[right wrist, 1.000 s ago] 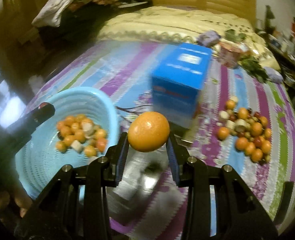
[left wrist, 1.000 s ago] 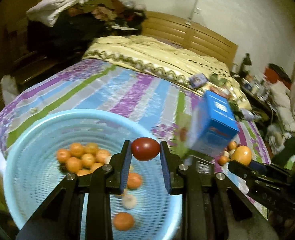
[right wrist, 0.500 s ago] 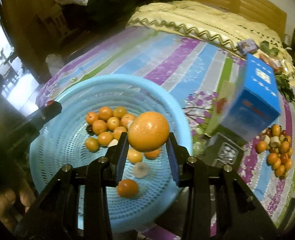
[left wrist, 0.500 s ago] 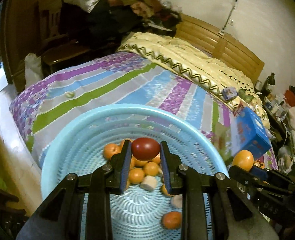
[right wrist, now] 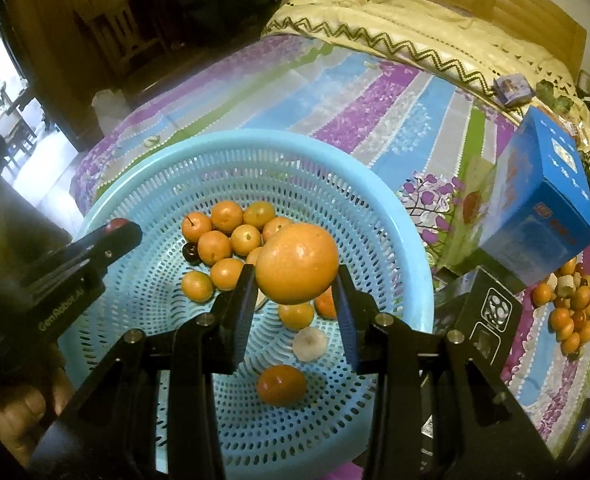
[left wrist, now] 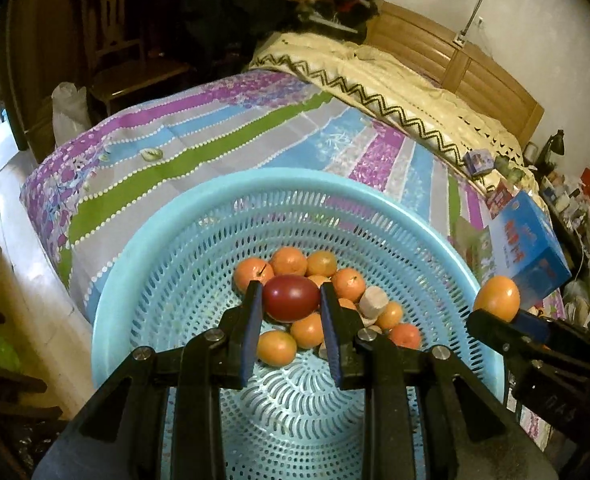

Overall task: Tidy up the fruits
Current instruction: 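Lower both held fruits into the basket beside the other fruits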

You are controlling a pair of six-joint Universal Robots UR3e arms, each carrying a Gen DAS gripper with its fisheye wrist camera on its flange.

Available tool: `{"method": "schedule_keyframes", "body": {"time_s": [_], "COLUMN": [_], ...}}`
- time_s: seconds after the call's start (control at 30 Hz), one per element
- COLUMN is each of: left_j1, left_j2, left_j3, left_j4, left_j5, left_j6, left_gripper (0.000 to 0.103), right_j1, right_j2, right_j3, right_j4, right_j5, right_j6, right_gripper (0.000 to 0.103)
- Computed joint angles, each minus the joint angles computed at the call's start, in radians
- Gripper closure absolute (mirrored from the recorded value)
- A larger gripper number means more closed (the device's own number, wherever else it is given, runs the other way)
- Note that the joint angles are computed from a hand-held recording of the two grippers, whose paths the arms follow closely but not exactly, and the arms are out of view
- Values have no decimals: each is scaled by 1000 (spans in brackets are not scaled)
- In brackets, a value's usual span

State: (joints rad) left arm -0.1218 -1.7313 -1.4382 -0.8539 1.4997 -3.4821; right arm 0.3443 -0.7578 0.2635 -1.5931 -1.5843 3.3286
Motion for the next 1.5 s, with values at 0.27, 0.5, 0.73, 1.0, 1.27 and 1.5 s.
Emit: {"method": "schedule_keyframes", "body": {"time_s": [0.27, 0.5, 0.73, 1.0, 1.27, 1.5], "left_j1": [5, 6, 7, 4, 2, 1], "left_j2": [-13, -18, -25, -29, -32, -39], "left_j3": [4, 11, 25, 30, 35, 42], "left_j4": [0, 4, -6, -5, -11, -12], "left_j5": [-11, -10, -12, -14, -14, -14], "left_j6": [8, 7, 13, 15, 15, 16], "left_gripper": [75, 75, 74, 75, 75, 75], "right_j1": [4, 3, 1, 3, 3, 3], "right_j2": [36, 25, 18, 18, 34, 36], "right_j3": [-60, -38, -14, -13, -42, -44], "right_j4": [33, 22, 6, 4, 19, 19], "right_j5": [-1, -1, -1, -5, -3, -3], "right_j6": [10, 9, 9, 11, 12, 12], "right_gripper": [64, 64, 64, 64, 64, 64]}}
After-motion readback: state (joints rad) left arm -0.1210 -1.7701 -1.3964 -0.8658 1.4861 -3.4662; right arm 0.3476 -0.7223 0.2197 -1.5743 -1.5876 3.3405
